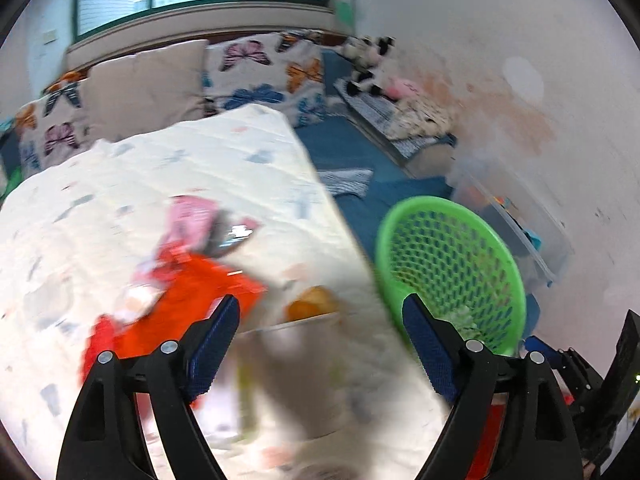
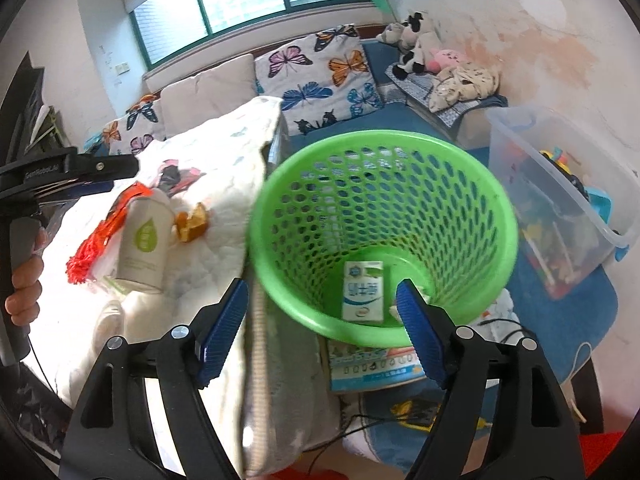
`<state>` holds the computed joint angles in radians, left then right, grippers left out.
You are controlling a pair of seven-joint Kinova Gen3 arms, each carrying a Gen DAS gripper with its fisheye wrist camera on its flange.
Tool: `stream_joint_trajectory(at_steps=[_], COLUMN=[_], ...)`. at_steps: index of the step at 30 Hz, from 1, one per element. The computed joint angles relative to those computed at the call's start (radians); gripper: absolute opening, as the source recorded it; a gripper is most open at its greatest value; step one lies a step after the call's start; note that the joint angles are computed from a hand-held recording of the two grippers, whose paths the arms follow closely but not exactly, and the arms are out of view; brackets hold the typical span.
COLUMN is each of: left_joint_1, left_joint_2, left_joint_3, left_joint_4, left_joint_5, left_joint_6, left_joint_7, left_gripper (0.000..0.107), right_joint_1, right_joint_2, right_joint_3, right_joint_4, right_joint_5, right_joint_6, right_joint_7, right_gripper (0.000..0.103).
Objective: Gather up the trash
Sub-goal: 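Move both tools back toward the red mesh net and wrappers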
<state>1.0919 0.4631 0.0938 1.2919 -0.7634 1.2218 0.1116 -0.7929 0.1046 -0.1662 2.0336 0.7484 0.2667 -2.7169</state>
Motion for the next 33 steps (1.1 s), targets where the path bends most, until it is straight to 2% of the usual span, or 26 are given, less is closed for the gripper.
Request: stream_joint_trajectory(at_steps=[3,7,19,28,33], left_joint_1=[0.025,0.026,-0.029,-0.087,-0.109], left_joint_2=[-0.053,-0.109,-0.218,-0.262,-0.270], left_joint_3=[-0.001,0.033,0.160,0.203,0.213], left_joint_4=[0.082,0.171,0.385,0.526,0.568], left_joint_5=[-0.017,-0.036,-0.036,0.002,0.002], left_joint_6=[0.041,0.085,0.151,0.052,-0.007], left_joint_7=[0.076,0.167,0.383,0.460,0.475], left_gripper=[0.080,0.080,0.080,0.081,0.081], right_joint_1=[-0.023,-0.068,-0.153,-0.189,-0.208], right_joint_2=[0.010,0.025,0.075,0.115,0.137], right_joint_3=[-0.006,-0.006,-0.015,-0.017,-0.014], right_joint_4=[-0.019,-0.046,-0.151,-0.218,-0.251], right_joint_5=[0.016,0.050,0.028,-0.030,-0.069], right_joint_6=[0.012,0.028,0.083,0.119,0.124], right_joint_7=[-0.021,-0.062,-0.005,0.078,0.132], right_gripper=[0.077,0.079,0.080,0.080,0.080])
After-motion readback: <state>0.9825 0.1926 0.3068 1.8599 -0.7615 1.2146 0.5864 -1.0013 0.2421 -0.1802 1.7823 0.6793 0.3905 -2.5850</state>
